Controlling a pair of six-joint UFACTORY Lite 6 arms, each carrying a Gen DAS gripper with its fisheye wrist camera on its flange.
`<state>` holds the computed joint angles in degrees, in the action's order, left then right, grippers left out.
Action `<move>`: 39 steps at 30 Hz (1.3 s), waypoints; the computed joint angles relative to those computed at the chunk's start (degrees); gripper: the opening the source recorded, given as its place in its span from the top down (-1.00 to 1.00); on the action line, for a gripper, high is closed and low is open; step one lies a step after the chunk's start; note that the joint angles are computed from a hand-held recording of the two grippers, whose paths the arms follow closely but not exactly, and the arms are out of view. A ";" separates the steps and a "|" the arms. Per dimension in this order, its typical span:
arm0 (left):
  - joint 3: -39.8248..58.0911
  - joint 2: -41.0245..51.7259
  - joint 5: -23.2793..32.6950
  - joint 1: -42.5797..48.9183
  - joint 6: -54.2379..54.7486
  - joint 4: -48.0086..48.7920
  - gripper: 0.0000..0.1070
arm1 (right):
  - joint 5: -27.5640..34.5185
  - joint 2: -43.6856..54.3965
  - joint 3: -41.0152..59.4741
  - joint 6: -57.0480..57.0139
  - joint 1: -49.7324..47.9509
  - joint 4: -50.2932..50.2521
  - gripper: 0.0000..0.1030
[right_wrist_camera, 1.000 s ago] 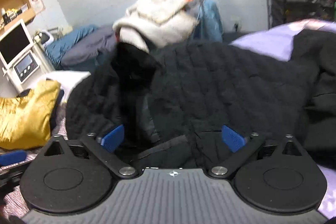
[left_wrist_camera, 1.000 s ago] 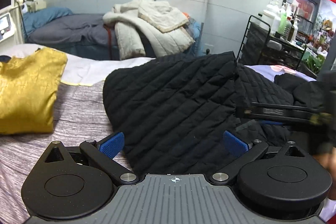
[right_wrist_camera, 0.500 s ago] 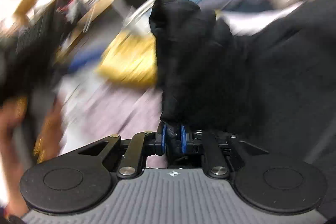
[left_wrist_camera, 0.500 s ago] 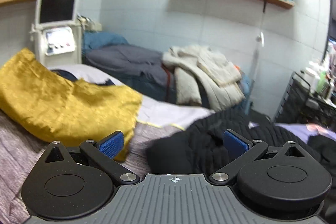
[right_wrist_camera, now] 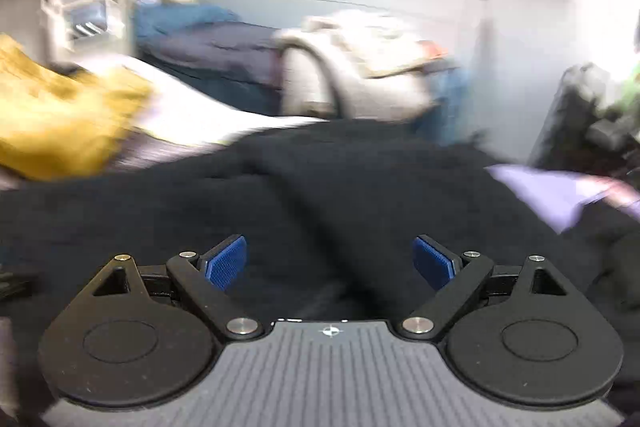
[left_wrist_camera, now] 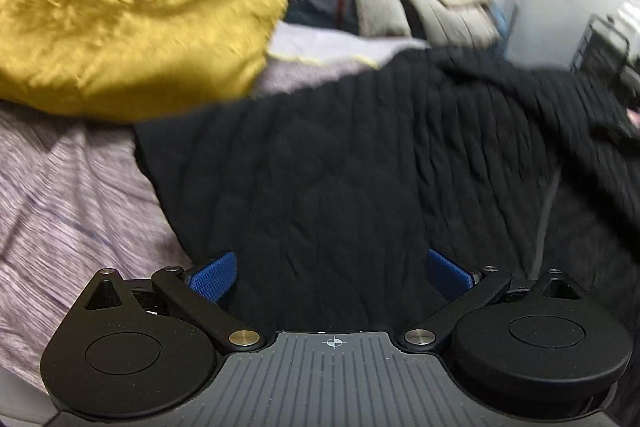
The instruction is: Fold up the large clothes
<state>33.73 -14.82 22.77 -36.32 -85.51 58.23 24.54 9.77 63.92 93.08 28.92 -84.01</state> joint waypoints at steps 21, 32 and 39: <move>1.97 3.88 4.82 -16.80 -16.26 8.40 -0.93 | 22.44 -15.54 -19.84 8.19 -8.24 -25.05 0.83; 4.59 7.74 3.62 -19.38 -22.55 13.88 -0.93 | -8.24 -40.31 -30.68 -16.25 -56.22 10.98 0.76; 4.67 7.37 4.29 -19.23 -20.28 11.45 -0.93 | 4.46 -46.64 -38.06 -6.15 -20.77 -4.92 -0.85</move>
<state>38.39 -7.45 27.07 -55.56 -105.79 69.68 29.00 -36.87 25.87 86.93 8.16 -88.93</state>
